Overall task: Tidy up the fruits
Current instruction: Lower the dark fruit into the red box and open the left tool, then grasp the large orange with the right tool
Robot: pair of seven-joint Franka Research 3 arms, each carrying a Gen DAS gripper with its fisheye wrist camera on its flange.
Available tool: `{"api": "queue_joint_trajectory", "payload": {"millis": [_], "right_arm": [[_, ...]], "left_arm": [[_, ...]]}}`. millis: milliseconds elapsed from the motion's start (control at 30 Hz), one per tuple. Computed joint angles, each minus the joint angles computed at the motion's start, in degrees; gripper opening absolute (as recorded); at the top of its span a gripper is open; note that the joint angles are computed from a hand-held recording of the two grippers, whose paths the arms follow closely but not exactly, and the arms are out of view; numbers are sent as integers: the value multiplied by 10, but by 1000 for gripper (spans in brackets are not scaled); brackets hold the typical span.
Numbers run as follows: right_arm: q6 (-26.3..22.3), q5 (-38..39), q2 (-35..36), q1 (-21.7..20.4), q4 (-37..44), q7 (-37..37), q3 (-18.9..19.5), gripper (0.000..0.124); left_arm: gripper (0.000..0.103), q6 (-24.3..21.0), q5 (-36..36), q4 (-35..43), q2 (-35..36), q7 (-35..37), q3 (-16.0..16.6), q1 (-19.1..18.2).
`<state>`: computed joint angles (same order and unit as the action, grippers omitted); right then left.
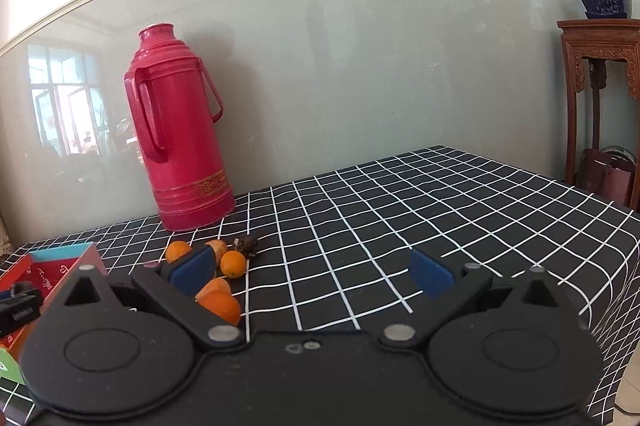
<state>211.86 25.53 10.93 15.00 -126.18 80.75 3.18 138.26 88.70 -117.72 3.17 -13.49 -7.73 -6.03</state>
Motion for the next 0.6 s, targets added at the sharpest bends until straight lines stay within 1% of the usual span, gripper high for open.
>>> {"api": "queue_joint_trajectory", "payload": {"millis": [67,100,167,233,267,300,333,367,400,433,533,600], "right_arm": [[-3,2,4,5,4,-11,0,97],[-7,0,5,8,6,-18,0,97],[-20,-1,7,11,11,-29,0,97],[-30,-4,9,12,15,-33,1,97],[-36,-3,11,14,19,-36,1,97],[-43,-7,12,12,22,-33,3,97],[-51,-15,13,8,24,-26,6,97],[-59,-22,15,5,27,-18,9,97],[-66,-26,17,4,31,-12,11,97],[-72,-26,19,6,35,-12,10,97],[-86,-2,32,29,54,-33,-4,96],[-103,30,42,55,72,-63,-23,93]], "left_arm": [[38,-15,-42,0,-1,25,4,5],[38,-6,-66,-2,-3,32,8,11],[38,25,-104,-7,-7,41,15,24],[38,28,-123,-15,-13,50,17,31],[40,32,-122,-21,-19,47,18,34],[58,38,-118,-27,-26,43,18,37],[74,32,-115,-29,-29,38,16,38],[102,13,-105,-35,-37,24,12,37],[103,-16,-81,-41,-43,-5,5,33],[103,-26,-61,-48,-52,-20,2,33],[103,1,-29,-74,-78,-38,4,44],[103,-2,-26,-88,-93,-43,2,51]]}}
